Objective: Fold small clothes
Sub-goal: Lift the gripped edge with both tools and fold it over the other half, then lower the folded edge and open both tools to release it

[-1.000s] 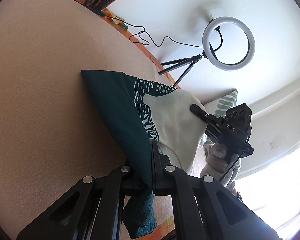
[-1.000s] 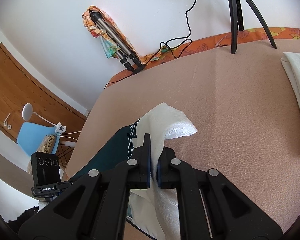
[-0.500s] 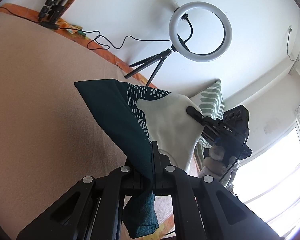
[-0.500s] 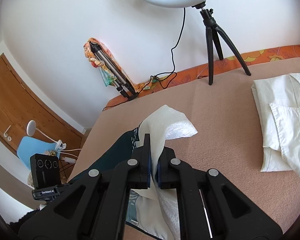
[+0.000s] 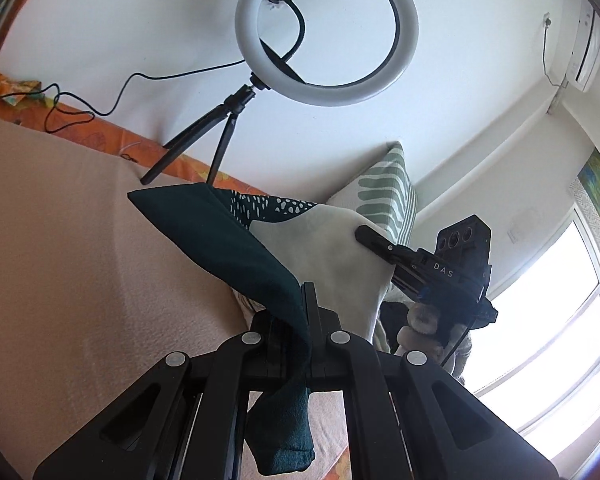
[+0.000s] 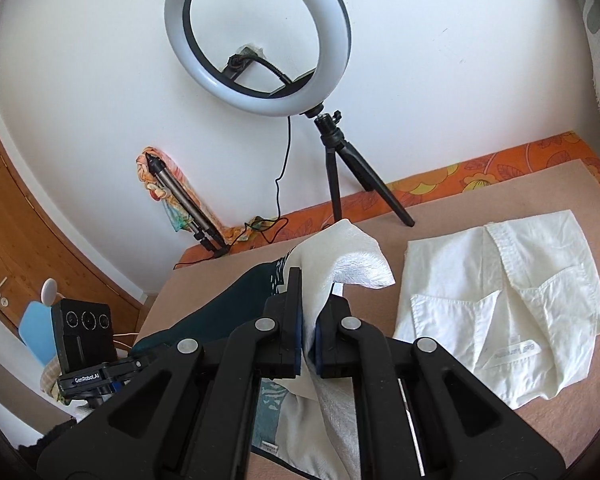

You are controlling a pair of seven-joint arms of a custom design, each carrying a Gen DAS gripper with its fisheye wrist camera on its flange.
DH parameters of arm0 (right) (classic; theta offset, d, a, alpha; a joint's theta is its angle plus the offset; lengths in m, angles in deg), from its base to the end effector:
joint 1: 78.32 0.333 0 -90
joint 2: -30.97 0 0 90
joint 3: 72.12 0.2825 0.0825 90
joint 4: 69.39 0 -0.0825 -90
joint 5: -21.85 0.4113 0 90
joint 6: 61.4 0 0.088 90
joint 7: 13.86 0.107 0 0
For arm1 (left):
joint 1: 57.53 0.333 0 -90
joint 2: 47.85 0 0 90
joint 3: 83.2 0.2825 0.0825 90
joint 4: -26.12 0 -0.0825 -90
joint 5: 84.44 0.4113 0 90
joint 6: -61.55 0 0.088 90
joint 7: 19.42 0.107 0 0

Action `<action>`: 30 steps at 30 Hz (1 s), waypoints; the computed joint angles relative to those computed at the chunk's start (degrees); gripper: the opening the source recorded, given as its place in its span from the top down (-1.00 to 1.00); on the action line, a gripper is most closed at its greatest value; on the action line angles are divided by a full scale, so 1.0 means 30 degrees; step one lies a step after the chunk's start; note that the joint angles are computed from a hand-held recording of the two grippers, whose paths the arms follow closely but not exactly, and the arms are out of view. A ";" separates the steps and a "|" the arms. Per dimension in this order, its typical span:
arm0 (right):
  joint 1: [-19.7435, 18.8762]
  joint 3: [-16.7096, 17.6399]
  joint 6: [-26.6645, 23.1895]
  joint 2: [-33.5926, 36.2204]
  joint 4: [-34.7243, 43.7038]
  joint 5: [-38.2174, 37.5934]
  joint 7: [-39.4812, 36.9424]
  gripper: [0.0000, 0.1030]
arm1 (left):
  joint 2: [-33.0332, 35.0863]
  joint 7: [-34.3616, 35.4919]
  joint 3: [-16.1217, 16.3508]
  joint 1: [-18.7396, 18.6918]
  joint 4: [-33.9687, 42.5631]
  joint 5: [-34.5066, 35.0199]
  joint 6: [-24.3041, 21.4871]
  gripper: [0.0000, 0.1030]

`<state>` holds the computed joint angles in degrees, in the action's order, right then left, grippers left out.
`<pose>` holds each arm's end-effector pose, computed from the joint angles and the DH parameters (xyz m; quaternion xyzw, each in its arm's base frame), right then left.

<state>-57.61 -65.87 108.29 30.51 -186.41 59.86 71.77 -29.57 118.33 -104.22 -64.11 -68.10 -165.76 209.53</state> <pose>0.5687 0.2429 0.4995 -0.6098 0.6413 -0.0724 0.4601 0.6436 -0.2873 0.4554 0.5186 -0.6261 0.5678 0.1292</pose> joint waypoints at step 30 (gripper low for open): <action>-0.4804 -0.1463 -0.2845 0.2882 0.1947 0.3963 -0.6043 0.90 | 1.2566 -0.9315 -0.1809 -0.4289 1.4723 1.5656 -0.0592 0.93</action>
